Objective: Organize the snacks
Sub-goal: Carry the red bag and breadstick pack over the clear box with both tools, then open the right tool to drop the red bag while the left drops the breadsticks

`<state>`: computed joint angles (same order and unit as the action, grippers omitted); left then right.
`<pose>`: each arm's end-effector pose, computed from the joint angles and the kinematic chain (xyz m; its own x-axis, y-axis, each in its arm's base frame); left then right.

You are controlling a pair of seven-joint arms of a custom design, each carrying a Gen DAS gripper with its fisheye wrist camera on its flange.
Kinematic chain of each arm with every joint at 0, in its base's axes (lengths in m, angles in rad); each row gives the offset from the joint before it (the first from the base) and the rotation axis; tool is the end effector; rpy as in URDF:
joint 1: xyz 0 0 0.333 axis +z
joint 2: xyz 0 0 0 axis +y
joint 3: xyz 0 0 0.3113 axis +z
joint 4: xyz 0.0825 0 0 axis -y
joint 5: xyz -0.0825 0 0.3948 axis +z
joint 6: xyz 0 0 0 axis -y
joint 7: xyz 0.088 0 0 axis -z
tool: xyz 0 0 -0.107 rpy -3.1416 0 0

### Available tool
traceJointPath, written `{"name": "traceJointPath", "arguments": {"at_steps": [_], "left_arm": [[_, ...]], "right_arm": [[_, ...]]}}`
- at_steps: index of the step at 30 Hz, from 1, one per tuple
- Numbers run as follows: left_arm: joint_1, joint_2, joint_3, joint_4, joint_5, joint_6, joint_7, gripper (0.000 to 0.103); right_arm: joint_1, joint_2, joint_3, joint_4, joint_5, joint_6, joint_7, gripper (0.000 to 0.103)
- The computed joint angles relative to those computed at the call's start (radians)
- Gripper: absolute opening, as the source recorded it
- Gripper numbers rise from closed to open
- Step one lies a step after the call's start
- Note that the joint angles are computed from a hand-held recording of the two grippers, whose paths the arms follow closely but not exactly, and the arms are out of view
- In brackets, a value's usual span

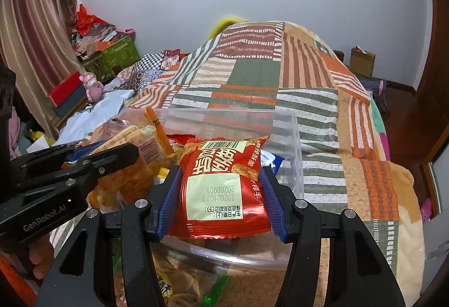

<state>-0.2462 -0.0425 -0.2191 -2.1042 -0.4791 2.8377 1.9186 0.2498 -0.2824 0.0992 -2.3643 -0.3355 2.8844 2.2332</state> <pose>0.5386 -0.2454 0.5139 -0.4614 -0.8714 0.1667 -0.6709 0.2197 -0.7083 0.4755 0.1966 0.5186 0.0521 -0.9857 -0.1605 -0.6950 0.0796 -0.7145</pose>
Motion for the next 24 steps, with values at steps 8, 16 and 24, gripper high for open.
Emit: {"name": "traceJointPath", "arguments": {"at_steps": [8,16,24], "left_arm": [[0.012,0.007,-0.001,0.007,0.109,-0.016,-0.106,0.026],[0.003,-0.075,0.008,-0.053,0.076,-0.002,-0.082,0.049],[-0.011,-0.205,0.027,-0.150,0.053,0.000,-0.076,0.063]], "right_arm": [[-0.006,-0.001,0.011,0.018,-0.003,-0.055,-0.004,0.055],[-0.022,-0.058,0.034,0.000,-0.084,-0.090,0.038,0.066],[-0.012,-0.173,0.042,-0.068,-0.078,-0.101,0.043,0.074]]}}
